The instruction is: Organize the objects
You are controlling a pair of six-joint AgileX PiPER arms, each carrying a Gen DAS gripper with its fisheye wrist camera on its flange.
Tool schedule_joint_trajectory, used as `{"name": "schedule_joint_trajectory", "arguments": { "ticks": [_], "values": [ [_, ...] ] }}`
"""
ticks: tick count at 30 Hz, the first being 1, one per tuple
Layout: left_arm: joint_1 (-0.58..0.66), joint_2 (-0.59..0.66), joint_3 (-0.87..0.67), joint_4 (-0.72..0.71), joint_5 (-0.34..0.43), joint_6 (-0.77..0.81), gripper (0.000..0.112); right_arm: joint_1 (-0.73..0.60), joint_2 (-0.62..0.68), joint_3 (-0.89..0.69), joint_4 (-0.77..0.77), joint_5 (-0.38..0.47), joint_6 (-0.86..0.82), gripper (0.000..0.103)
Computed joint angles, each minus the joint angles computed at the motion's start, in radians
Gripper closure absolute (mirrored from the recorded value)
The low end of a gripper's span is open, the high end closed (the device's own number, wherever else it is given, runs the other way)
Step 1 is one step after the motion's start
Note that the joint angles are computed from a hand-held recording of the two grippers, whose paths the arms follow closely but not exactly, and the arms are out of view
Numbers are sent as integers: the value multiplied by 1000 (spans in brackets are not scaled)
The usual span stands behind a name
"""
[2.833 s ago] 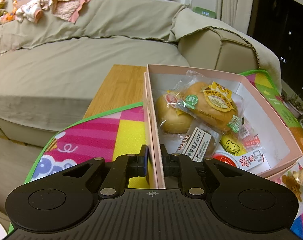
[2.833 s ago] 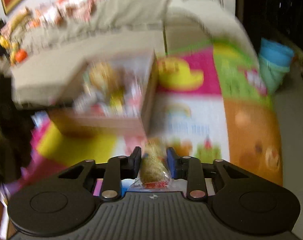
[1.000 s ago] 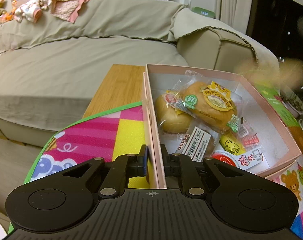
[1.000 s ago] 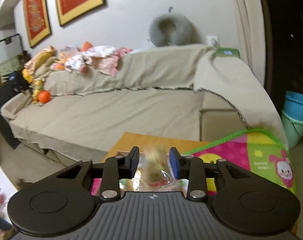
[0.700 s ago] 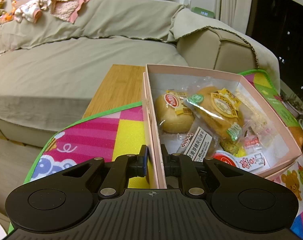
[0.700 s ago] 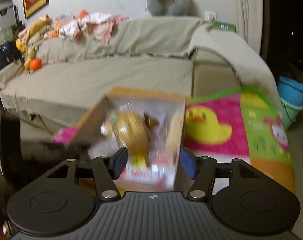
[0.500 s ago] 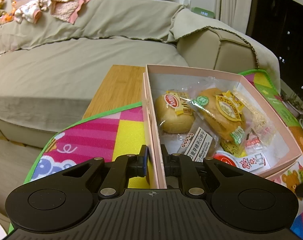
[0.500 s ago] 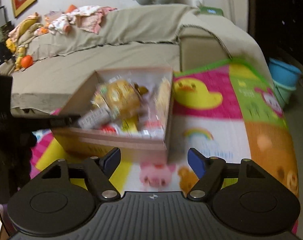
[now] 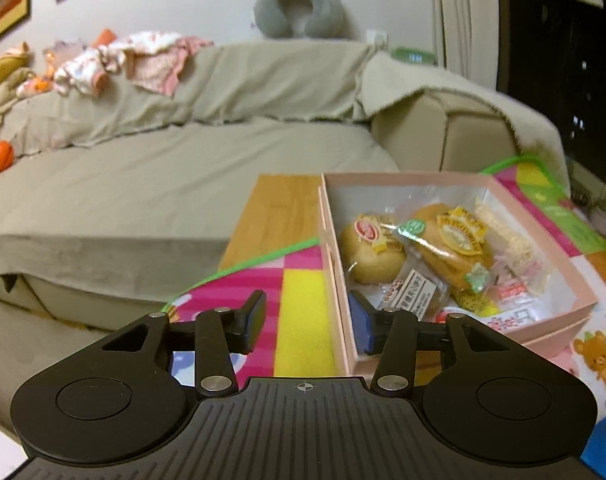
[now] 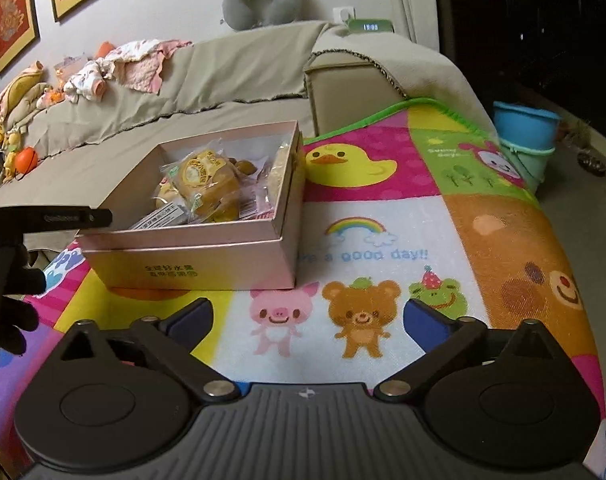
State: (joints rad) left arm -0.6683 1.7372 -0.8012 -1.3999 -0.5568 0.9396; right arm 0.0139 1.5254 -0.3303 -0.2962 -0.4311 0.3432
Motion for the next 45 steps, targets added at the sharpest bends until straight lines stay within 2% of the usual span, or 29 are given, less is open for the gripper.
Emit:
{"name": "schedule_joint_trajectory", "arguments": {
  "ticks": [3, 5, 7, 10, 14, 16, 18, 21, 23, 26, 35, 42, 45],
  "values": [
    [-75, -56, 91, 42, -93, -95, 59, 52, 0, 56, 112, -62, -110, 0],
    [-179, -73, 147, -3, -237, -136, 63, 96, 13, 96, 201, -127, -184, 0],
    [-264, -103, 207, -35, -301, -180, 63, 153, 38, 131, 305, -195, -254, 0],
    [-375, -134, 281, -70, -292, -284, 63, 219, 80, 150, 391, -251, -283, 0],
    [-507, -62, 282, -122, -299, -326, 63, 269, 137, 135, 444, -231, -280, 0],
    [-537, -16, 263, -126, -307, -327, 63, 321, 164, 140, 536, -264, -334, 0],
    [-534, 21, 242, -105, -295, -348, 63, 365, 176, 137, 626, -272, -388, 0],
    [-517, 68, 218, -68, -251, -378, 63, 377, 192, 147, 634, -307, -386, 0],
    [-543, 107, 206, -67, -293, -405, 62, 364, 195, 150, 618, -315, -371, 0],
    [-546, 113, 228, -37, -306, -482, 59, 365, 202, 155, 625, -330, -362, 0],
    [-559, 140, 249, 14, -346, -560, 59, 468, 209, 155, 823, -346, -399, 0],
    [-558, 140, 251, 14, -346, -569, 59, 442, 216, 167, 761, -377, -428, 0],
    [-562, 145, 244, 3, -351, -562, 59, 412, 225, 175, 704, -396, -391, 0]
  ]
}}
